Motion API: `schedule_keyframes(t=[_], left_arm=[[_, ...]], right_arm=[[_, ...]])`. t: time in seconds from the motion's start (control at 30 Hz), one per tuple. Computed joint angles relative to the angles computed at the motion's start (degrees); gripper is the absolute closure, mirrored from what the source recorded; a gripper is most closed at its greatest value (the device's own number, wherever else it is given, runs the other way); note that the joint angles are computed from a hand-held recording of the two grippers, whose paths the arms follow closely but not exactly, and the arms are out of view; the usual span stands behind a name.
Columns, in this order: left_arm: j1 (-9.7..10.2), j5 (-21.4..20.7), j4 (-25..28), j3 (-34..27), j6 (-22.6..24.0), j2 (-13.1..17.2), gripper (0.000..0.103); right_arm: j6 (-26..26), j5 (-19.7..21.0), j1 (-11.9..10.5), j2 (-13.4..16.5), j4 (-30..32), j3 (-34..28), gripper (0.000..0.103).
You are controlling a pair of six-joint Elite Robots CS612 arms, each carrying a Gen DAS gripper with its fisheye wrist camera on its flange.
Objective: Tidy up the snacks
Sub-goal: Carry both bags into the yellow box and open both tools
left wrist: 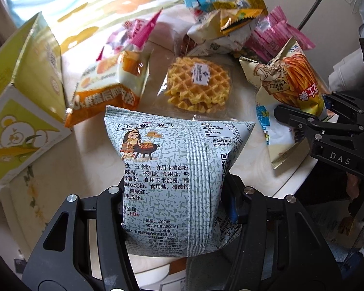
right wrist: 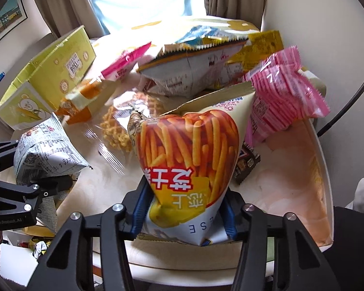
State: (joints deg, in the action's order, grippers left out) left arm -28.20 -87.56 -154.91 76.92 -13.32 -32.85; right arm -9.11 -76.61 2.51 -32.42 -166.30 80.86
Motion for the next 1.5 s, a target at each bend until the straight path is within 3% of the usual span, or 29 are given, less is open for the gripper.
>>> schedule_keyframes(t=[0.43, 0.73, 1.1, 1.33, 1.47, 1.5], left_arm=[[0.17, 6.36, -6.12, 3.00, -4.78, -5.17, 0.052], [3.19, 10.70, -8.53, 3.38, -7.26, -7.71, 0.052], [11.19, 10.07, -6.37, -0.69, -5.21, -6.78, 0.052], [16.21, 6.95, 0.69, -7.07, -3.17, -2.44, 0.052], [17.58, 5.36, 4.61, -11.24, -0.57, 0.75, 0.051], [17.81, 5.10, 5.16, -12.00, 0.01, 1.38, 0.046]], right_arm=[[-2.49, 4.83, -0.64, -4.16, -0.05, 0.61, 0.055], [-4.76, 7.06, 1.57, -3.70, 1.85, -5.67, 0.055], [-4.10, 8.07, 7.09, 1.64, 7.09, -19.99, 0.055], [-1.39, 6.91, 10.58, 7.52, 14.25, -31.29, 0.055], [0.76, 5.67, 11.87, 10.57, 18.71, -36.82, 0.055], [1.22, 5.35, 12.08, 11.23, 19.69, -37.95, 0.055]])
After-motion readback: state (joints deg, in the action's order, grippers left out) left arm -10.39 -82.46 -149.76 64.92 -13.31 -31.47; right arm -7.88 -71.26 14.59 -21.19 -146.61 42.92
